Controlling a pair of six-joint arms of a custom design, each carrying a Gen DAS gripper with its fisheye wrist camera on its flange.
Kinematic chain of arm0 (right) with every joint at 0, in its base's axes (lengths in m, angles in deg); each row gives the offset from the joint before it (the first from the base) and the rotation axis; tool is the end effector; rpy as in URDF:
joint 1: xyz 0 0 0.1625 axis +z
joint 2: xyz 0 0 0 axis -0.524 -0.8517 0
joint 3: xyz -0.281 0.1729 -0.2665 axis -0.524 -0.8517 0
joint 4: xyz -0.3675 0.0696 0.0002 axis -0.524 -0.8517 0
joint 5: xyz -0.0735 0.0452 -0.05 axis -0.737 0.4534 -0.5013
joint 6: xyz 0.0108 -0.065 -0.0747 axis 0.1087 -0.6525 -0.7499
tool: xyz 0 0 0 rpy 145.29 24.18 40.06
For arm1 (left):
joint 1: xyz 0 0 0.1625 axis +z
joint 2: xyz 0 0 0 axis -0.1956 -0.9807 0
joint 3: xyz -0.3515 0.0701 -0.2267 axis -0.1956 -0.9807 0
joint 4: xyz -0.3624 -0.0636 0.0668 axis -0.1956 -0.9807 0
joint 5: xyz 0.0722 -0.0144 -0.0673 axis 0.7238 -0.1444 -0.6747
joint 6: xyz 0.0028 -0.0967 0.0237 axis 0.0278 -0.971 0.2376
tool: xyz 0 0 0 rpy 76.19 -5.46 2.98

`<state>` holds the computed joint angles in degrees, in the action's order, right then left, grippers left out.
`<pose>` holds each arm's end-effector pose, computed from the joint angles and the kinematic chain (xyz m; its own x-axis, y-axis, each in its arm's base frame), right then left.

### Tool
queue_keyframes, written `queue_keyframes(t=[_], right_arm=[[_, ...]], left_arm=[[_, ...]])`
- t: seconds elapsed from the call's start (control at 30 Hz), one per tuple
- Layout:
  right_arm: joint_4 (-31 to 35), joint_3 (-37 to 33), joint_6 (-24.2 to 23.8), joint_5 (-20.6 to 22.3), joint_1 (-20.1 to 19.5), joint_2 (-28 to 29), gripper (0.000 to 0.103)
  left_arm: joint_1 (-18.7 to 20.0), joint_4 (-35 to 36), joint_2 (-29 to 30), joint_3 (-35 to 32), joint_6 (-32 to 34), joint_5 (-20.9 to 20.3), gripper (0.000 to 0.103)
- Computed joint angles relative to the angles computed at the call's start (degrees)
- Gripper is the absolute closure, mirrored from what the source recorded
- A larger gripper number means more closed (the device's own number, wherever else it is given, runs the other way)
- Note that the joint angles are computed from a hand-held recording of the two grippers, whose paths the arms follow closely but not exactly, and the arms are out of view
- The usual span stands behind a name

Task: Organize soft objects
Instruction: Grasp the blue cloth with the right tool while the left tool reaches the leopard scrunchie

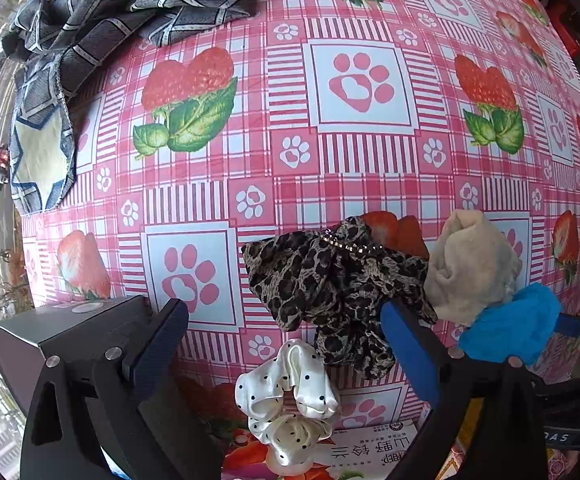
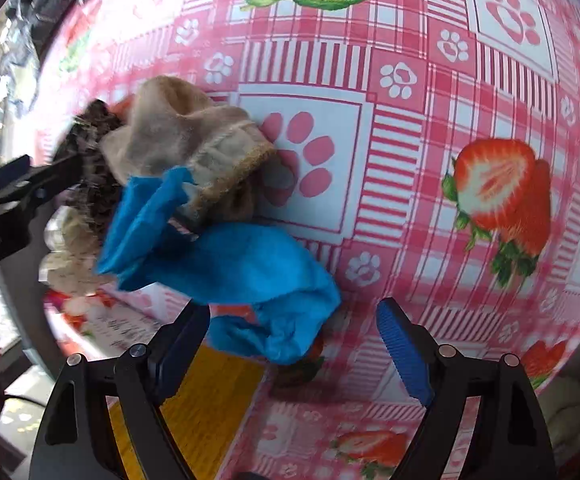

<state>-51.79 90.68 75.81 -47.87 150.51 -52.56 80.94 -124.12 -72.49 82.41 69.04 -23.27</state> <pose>0.4554 -0.6123 -0.0722 -0.6147 0.7132 0.3368 0.6800 0.6956 -0.2320 -0.0624 -0.7644 0.3420 -0.3082 0.8594 -0.4080 0.5320 0.5112 0.6750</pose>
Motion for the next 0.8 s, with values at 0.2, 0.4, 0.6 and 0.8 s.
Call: queue_keyframes(t=[0.2, 0.4, 0.6, 0.8], right_arm=[[5.5, 2.7, 7.0, -2.4, 0.4, -1.2, 0.017], [-1.6, 22.5, 21.3, -3.3, 0.8, -11.6, 0.017], [-18.9, 34.6, 25.8, -10.0, 5.6, -17.0, 0.017], [-18.6, 30.0, 20.6, -11.9, 6.1, -13.9, 0.017]], left_arm=[[0.4, -1.4, -0.1, 2.8, -2.2, 1.0, 0.005], [0.2, -3.6, -1.2, 5.8, -2.3, 1.0, 0.005], [-0.1, 1.8, 0.4, -0.1, -3.7, -1.4, 0.005], [-0.4, -2.3, -1.8, 6.8, -3.6, -1.0, 0.005]])
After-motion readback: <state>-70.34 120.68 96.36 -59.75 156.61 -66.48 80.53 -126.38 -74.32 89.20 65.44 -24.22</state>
